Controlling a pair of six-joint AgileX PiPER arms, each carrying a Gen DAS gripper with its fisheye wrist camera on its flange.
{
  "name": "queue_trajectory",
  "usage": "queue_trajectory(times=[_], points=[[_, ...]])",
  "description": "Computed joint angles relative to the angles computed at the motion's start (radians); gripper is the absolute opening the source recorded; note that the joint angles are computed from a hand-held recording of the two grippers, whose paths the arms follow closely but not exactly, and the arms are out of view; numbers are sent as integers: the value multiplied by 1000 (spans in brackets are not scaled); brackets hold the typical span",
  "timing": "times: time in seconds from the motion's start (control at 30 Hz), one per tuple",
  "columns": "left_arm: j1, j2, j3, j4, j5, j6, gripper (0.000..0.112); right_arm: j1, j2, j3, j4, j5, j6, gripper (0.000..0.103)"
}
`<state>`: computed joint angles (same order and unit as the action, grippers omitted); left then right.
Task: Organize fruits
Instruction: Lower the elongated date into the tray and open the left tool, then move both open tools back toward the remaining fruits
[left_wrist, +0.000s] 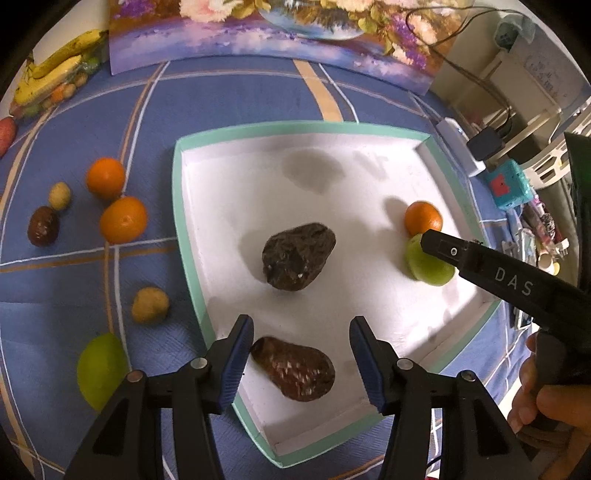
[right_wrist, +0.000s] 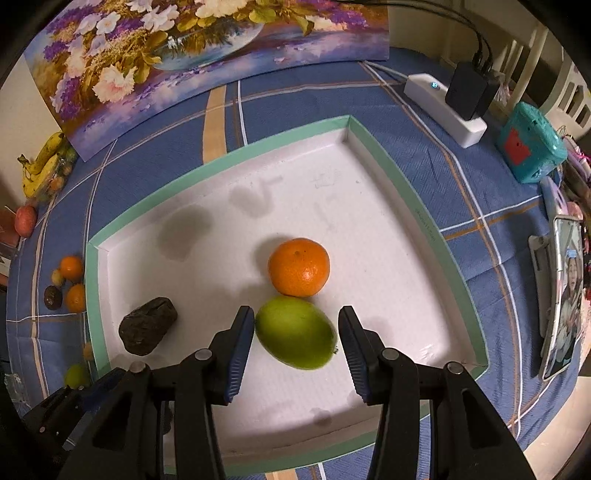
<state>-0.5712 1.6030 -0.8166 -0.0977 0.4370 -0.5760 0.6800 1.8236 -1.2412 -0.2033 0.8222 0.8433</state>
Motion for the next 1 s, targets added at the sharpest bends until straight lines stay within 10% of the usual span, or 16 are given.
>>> queue_trajectory(times=[0.77, 1.0], points=[[193, -278, 106, -66, -6, 56, 58, 74, -112, -29, -158, 41, 125, 49], [190, -265, 104, 97, 33, -123, 75, 77, -98, -39, -145, 48, 108, 49]])
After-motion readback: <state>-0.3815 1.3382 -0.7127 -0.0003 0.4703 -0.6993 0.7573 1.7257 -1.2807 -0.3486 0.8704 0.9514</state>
